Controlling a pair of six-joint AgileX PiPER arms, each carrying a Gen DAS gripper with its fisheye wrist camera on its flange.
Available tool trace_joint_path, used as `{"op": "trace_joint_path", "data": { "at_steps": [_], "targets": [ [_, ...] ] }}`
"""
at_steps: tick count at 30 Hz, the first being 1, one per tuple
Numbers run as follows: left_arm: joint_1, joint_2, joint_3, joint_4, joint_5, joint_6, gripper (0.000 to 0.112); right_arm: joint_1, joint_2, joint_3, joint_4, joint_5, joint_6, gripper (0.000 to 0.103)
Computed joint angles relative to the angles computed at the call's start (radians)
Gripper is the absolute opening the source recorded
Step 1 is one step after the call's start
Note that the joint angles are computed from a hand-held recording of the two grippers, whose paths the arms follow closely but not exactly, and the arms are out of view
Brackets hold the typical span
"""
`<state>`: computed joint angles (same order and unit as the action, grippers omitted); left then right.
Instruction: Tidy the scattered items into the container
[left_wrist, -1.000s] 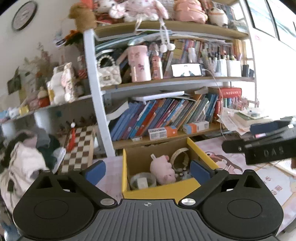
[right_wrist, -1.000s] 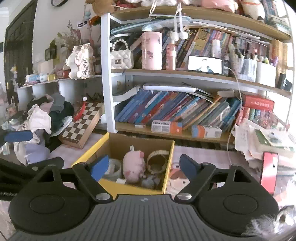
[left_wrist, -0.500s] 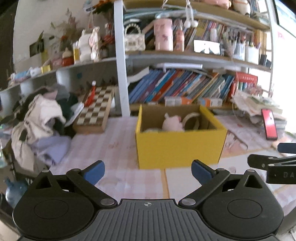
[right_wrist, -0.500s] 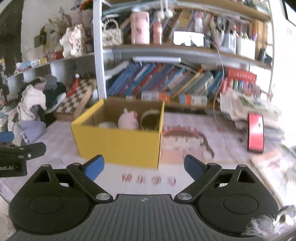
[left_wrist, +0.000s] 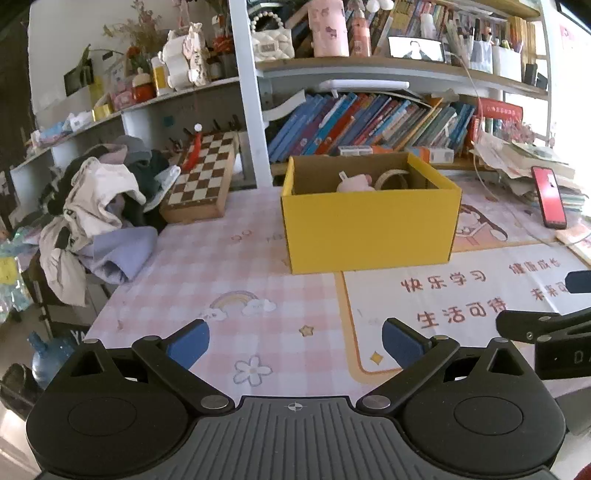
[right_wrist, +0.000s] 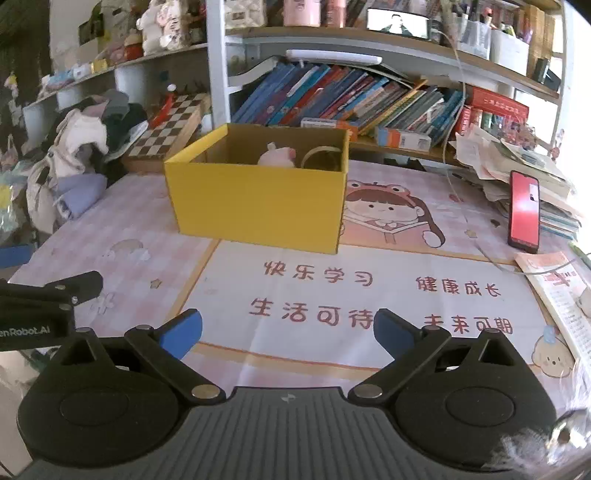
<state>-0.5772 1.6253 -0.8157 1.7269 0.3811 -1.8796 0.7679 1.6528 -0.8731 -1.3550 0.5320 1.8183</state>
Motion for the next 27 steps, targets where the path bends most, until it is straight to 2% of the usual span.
{"op": "trace_joint_path", "data": {
  "at_steps": [5, 27],
  "targets": [
    [-0.016, -0.024, 0.019, -0.015, -0.001, 0.033, 0.101, 0.008, 0.001, -0.010, 0.070, -0.016, -0.075, 0.103],
    [-0.010, -0.035, 0.042, -0.133, -0.050, 0.149, 0.101, 0.041, 0.000, 0.016, 0.082, -0.004, -0.044, 0.103]
  ]
}}
